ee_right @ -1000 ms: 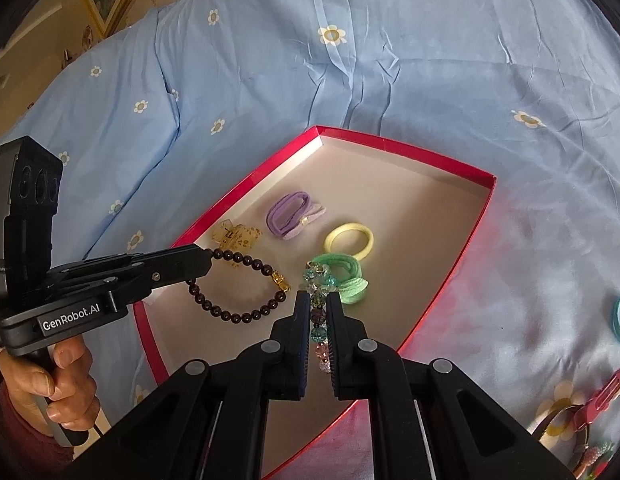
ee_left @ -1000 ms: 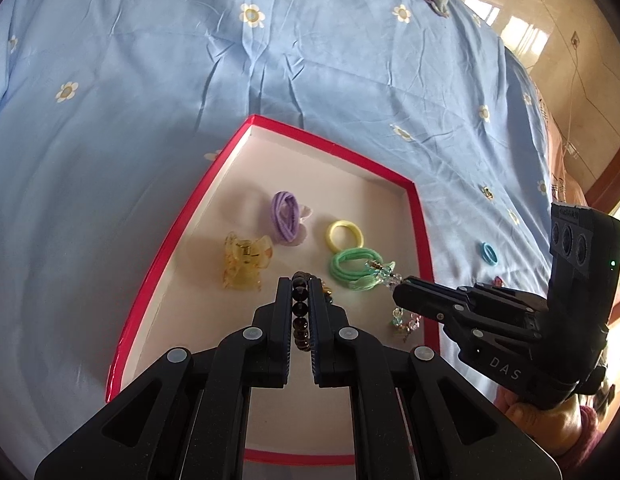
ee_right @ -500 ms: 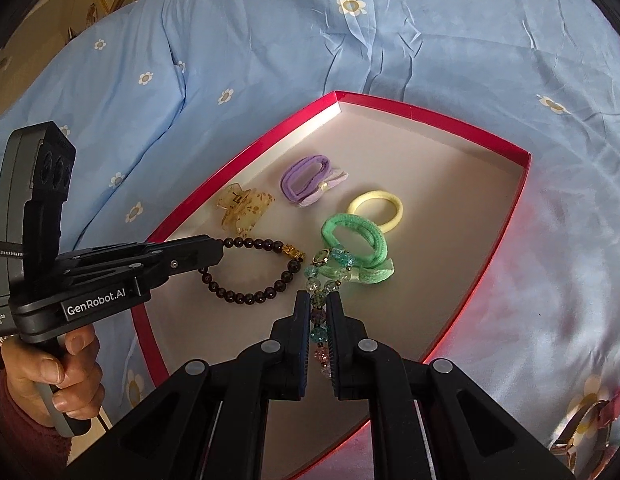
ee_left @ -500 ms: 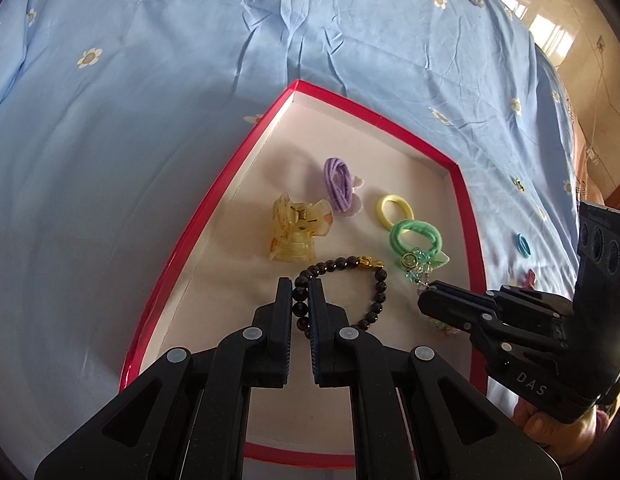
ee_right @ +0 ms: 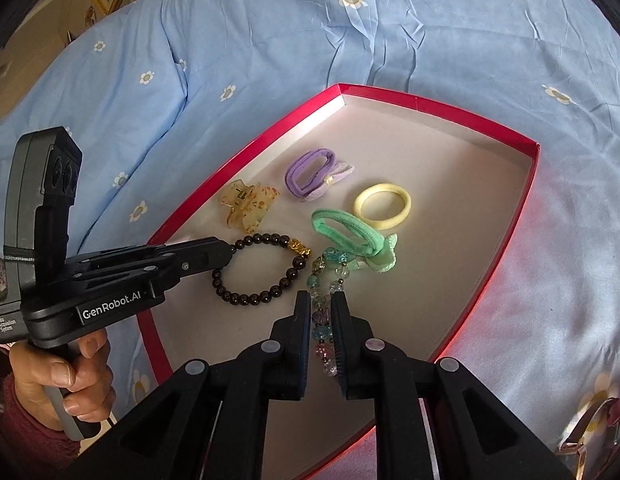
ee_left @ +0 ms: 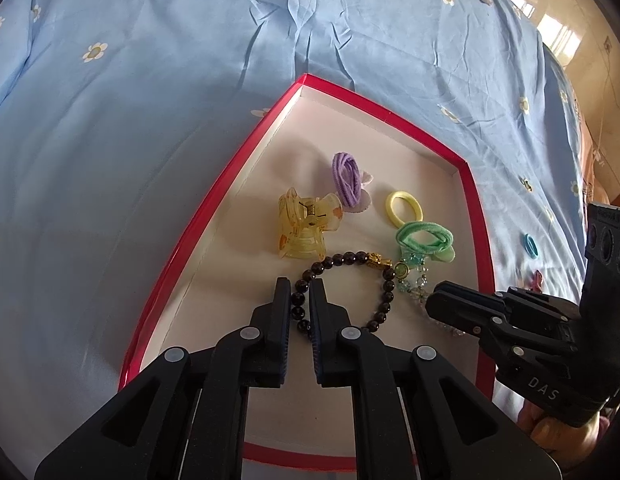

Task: Organize jewelry
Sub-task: 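Lower both bracelets into the red box and open both tools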

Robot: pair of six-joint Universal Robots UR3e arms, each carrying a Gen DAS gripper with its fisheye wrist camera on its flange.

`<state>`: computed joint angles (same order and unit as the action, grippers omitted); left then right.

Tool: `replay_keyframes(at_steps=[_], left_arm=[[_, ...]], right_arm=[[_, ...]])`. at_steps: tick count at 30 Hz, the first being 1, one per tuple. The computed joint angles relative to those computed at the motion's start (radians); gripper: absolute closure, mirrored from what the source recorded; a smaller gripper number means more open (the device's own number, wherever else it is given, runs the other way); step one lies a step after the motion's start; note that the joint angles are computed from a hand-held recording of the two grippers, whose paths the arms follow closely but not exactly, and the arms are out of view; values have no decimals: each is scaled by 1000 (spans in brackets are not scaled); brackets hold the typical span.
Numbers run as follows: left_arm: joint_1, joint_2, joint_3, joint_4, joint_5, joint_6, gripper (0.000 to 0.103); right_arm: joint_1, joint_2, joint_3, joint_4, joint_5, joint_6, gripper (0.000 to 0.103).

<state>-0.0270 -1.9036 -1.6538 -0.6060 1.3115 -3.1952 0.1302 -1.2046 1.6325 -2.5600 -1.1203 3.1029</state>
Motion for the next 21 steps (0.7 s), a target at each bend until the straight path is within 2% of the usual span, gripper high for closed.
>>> replay_keyframes(at_steps=[1, 3, 4, 7, 9, 13, 21], left_arm=[[-2, 4, -1, 1, 3, -3, 91], [-5, 19, -13, 7, 5, -9, 86], [-7, 25, -19, 11, 6, -12, 82], [-17, 46, -33, 15, 9, -19, 73], [-25, 62, -44, 19, 8, -30, 66], [-45, 99, -81, 39, 4, -57, 53], [-111, 144, -110, 62, -12, -96, 48]], right_arm=[[-3, -6, 5, -3, 4, 5, 86], [-16, -32, 31, -19, 18, 14, 70], [-23, -46, 43, -26, 26, 16, 67], [-50, -108, 98, -46, 44, 21, 66], [-75, -158, 142, -55, 57, 21, 58], [-133, -261, 230, -58, 79, 9, 56], [-308, -537, 466, -27, 112, -36, 50]])
